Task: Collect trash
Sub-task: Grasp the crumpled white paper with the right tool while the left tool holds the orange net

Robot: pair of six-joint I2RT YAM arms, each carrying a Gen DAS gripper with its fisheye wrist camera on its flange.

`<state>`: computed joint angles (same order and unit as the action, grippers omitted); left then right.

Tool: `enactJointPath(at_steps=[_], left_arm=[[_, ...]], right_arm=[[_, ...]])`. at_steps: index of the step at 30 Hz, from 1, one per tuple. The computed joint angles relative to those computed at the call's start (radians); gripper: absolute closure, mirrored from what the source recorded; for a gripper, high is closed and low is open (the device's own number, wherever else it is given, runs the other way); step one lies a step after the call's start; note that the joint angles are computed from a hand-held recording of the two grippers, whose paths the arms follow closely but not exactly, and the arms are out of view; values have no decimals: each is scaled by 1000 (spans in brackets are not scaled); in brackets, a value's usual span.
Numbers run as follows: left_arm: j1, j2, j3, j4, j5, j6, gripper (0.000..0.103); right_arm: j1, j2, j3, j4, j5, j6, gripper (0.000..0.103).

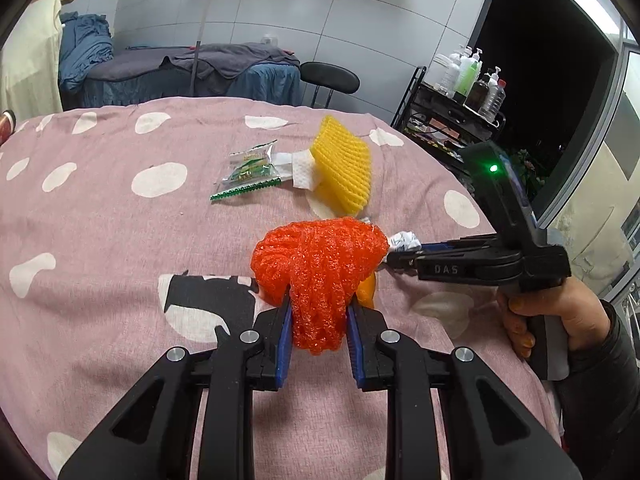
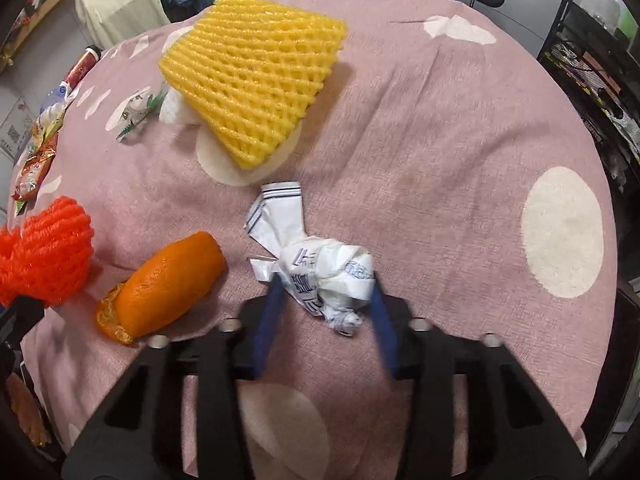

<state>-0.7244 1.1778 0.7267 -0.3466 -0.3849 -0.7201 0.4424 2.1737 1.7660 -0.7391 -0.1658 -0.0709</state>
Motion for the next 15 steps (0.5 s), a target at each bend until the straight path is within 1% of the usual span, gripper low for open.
enactJointPath(at_steps=[2, 5, 7, 10, 15], left_arm=[[-12, -2, -4, -1, -6, -7, 80], [-35, 2, -3, 1, -17, -20, 80], [-53, 8, 2, 0, -24, -27, 80], [-77, 17, 10, 2, -36, -33, 80], [-119, 39, 30, 17, -53, -40, 80]], right_arm=[[-14, -51, -68, 57, -31, 10, 74], [-23, -135, -178, 135, -26, 21, 75], [-34, -202, -262, 185, -42, 28, 75], [-60, -289, -370, 247, -74, 47, 75], [-102, -447, -530, 335, -90, 75, 75]])
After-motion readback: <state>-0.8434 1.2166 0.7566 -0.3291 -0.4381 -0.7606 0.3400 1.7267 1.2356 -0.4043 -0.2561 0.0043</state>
